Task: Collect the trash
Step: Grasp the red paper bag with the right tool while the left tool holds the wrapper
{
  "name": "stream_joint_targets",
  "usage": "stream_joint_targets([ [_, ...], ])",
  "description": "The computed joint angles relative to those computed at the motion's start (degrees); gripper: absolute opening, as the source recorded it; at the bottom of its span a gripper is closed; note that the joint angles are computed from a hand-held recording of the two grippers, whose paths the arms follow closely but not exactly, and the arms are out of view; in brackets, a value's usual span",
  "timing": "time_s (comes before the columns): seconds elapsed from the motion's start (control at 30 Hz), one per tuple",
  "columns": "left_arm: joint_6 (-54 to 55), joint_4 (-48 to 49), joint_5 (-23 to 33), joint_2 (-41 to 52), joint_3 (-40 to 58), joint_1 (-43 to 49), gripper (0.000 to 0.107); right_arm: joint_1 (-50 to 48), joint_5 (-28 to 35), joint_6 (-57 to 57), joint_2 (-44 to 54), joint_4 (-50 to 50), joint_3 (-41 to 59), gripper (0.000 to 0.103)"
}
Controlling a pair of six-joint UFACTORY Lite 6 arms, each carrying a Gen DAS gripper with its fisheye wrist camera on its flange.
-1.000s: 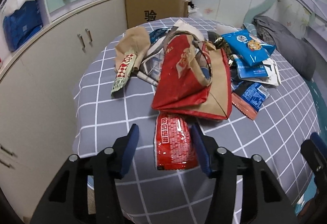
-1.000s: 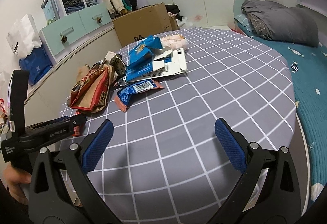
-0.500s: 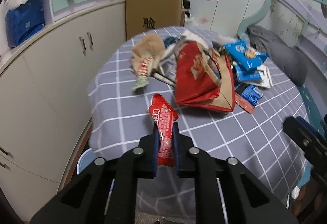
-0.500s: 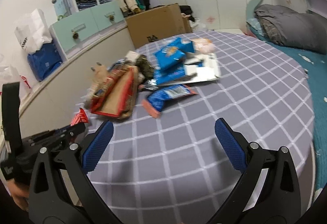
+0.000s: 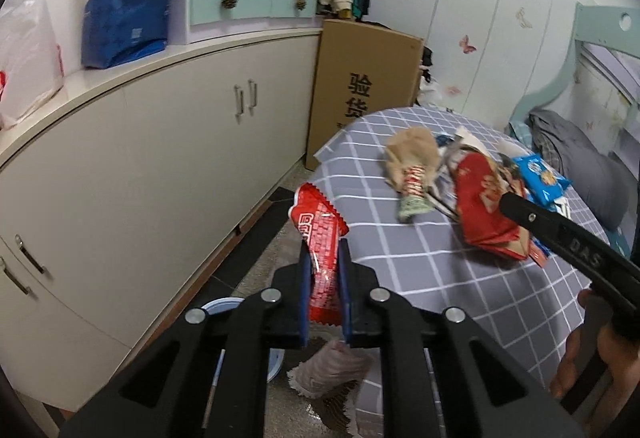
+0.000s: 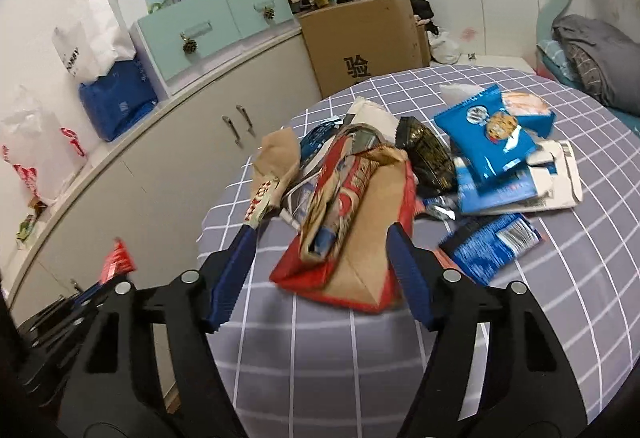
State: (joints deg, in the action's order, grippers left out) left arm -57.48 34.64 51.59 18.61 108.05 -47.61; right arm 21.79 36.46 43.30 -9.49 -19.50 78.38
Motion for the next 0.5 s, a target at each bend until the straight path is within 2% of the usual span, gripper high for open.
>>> stream_joint_targets([
  [0.07,0.0,-0.5,-1.4,-1.6,-2.5,1.6,0.011,0.9,1.6,1.9,3.3,-3.0,2.8,0.044],
  [0.1,-0.4,-0.5,-2.1,-2.3,-3.6,2.5,0.011,1.3,2.3,3.0,4.2,-4.5,3.6,0.026],
  [0.17,-1.2,-0.1,-3.5,-4.4,-6.9,3.3,0.011,2.1,3.1,3.7,4.9,-6.6,3.8,0.026],
  [0.3,-1.0,-2.3,-7.1,-7.6,-11.6,5.1,0.011,3.0,2.2,5.6,2.4,-8.9,1.5,0.016],
  [0.5,-0.5,-4.7,-12.3,-13.1,-17.8,6.7,0.011,10.2,6.3,16.8,-5.0,-22.8,-0.8,0.015],
])
